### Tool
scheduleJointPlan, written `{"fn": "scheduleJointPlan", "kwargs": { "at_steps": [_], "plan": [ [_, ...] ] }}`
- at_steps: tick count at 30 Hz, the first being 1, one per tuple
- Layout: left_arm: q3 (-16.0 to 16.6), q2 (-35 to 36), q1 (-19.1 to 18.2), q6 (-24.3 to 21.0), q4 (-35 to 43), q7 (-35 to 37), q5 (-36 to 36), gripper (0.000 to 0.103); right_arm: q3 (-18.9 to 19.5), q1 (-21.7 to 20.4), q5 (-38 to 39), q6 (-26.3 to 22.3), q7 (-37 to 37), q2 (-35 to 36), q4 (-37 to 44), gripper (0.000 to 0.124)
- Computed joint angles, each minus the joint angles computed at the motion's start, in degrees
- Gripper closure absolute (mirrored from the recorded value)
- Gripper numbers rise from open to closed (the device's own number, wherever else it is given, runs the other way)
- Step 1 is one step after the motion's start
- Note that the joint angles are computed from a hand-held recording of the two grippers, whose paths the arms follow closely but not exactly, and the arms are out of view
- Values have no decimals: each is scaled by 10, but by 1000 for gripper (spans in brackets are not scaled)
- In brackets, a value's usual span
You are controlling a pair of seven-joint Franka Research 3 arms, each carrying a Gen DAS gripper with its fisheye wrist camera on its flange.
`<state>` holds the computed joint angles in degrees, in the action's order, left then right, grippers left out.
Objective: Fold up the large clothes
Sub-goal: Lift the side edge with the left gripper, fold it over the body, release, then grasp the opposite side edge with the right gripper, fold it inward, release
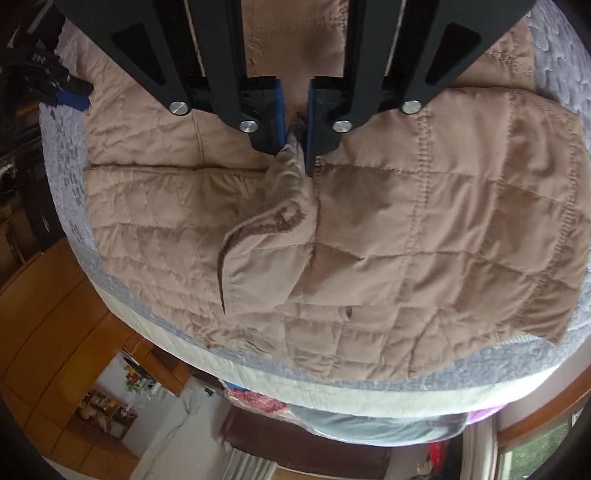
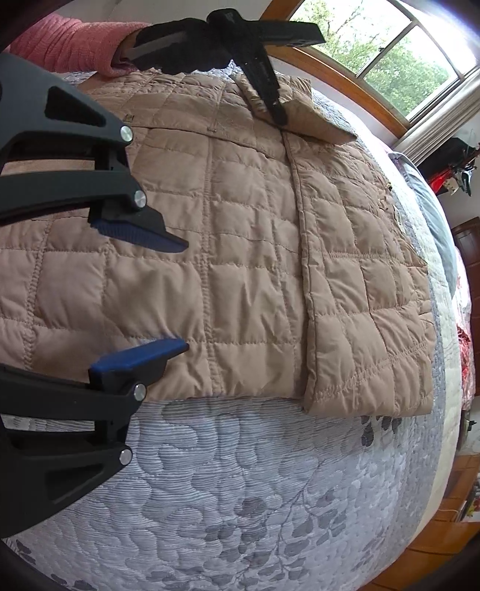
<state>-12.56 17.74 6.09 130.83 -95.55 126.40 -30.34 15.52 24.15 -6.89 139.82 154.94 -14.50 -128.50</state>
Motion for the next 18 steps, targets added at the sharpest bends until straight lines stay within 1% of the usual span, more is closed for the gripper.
{"fn": "scheduleJointPlan", "kwargs": {
  "at_steps": [1, 3, 4, 6, 7, 8, 9, 10, 11, 12, 13, 14, 15, 18],
  "plan": [
    [-3, -6, 8, -13, -3, 18, -11, 84, 1, 0, -1, -2, 0, 1, 3, 75],
    [-6, -21, 29, -63, -5, 64, -53, 57, -1, 0, -5, -3, -8, 12, 18, 75],
    [-3, -30, 42, -97, -5, 85, -80, 53, -1, 0, -7, -5, -11, 21, 31, 75],
    [10, -42, 56, -141, -1, 110, -114, 52, -4, 4, -10, -5, -25, 43, 61, 75],
    [19, -48, 58, -143, -2, 116, -121, 52, -7, 7, -8, -4, -35, 59, 80, 75],
    [29, -57, 57, -122, -8, 115, -118, 52, -11, 11, -5, -2, -45, 72, 97, 75],
    [37, -61, 49, -92, -12, 103, -99, 52, -15, 15, -1, -1, -59, 91, 121, 75],
    [46, -62, 38, -55, -13, 82, -62, 53, -18, 20, 2, -4, -72, 114, 150, 75],
    [57, -60, 24, 2, -17, 47, -2, 54, -22, 25, 2, -12, -77, 134, 176, 75],
    [64, -54, 15, 36, -17, 16, 46, 54, -26, 31, 3, -24, -82, 156, 207, 75],
    [70, -46, 9, 53, -12, -14, 93, 54, -31, 37, 6, -36, -90, 177, 235, 75],
    [75, -31, 4, 55, 2, -45, 138, 54, -36, 43, 15, -49, -103, 209, 277, 75],
    [77, -10, 6, 42, 25, -65, 164, 56, -41, 49, 27, -56, -116, 235, 310, 75],
    [62, 35, 24, -6, 74, -84, 183, 58, -57, 68, 52, -83, -141, 306, 404, 75]
  ]
}}
